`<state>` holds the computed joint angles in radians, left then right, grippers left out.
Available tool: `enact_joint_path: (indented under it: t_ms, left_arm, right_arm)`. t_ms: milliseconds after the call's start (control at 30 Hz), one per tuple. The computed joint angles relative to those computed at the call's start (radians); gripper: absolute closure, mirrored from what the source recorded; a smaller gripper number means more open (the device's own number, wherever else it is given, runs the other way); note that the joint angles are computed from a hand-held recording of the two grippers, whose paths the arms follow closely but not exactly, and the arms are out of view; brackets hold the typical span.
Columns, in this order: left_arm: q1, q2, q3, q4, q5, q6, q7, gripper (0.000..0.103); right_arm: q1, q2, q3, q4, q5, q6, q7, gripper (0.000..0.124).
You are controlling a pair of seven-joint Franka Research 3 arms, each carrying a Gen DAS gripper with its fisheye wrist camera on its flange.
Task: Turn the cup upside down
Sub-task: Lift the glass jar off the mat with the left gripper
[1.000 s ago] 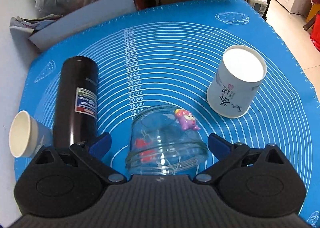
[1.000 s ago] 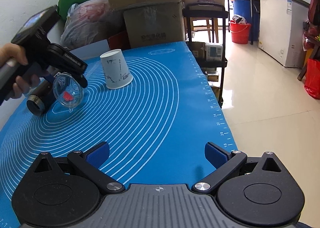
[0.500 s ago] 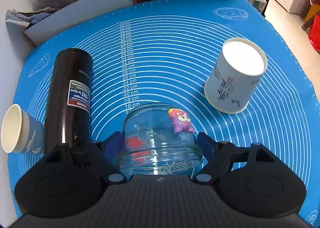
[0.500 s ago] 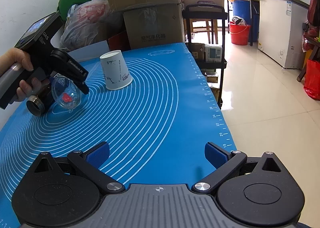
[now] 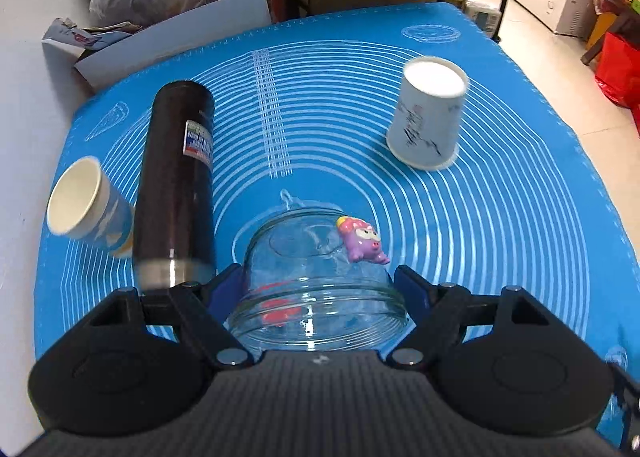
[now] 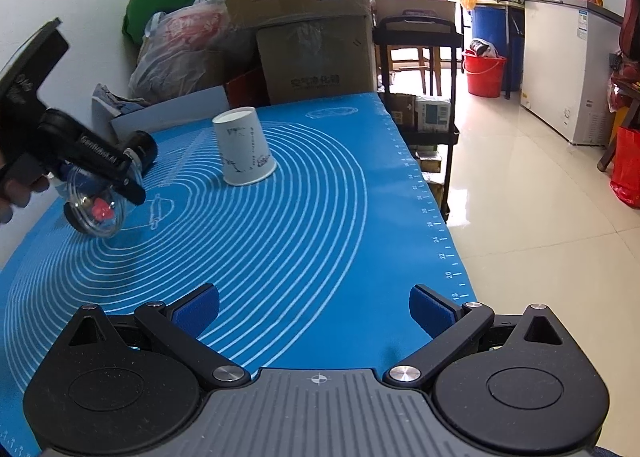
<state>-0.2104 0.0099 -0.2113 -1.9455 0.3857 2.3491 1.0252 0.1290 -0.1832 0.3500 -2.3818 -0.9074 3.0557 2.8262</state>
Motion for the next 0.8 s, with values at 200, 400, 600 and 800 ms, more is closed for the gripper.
enact_joint_path:
  t_ms: [200,400,600,800]
  left_arm:
    - [-0.01,-0.115,-0.011,-0.135,-0.033,0.028,0.004,0.022]
    - [-0.02,-0.213,-0.014,-0.252,-0.07,0.053,-0.002,0.022]
    - [-0.025,-0.254,-0.029,-0.306,-0.057,0.053,-0.028,0.022]
    - [-0.029,-0.234,-0.025,-0.323,-0.071,0.069,-0.041,0.022]
  right_arm:
    - [0.014,-0.042,0.012,-0.028,0.061,0.0,-0.058,0.021]
    - [-0.012,-0.091,0.057,-0.064,0.156,0.011,-0.132,0.021]
    - [-0.029,-0.124,0.094,-0.091,0.258,0.015,-0.217,0.021]
    - [-0.061,-0.143,0.136,-0.108,0.34,0.017,-0.28,0.021]
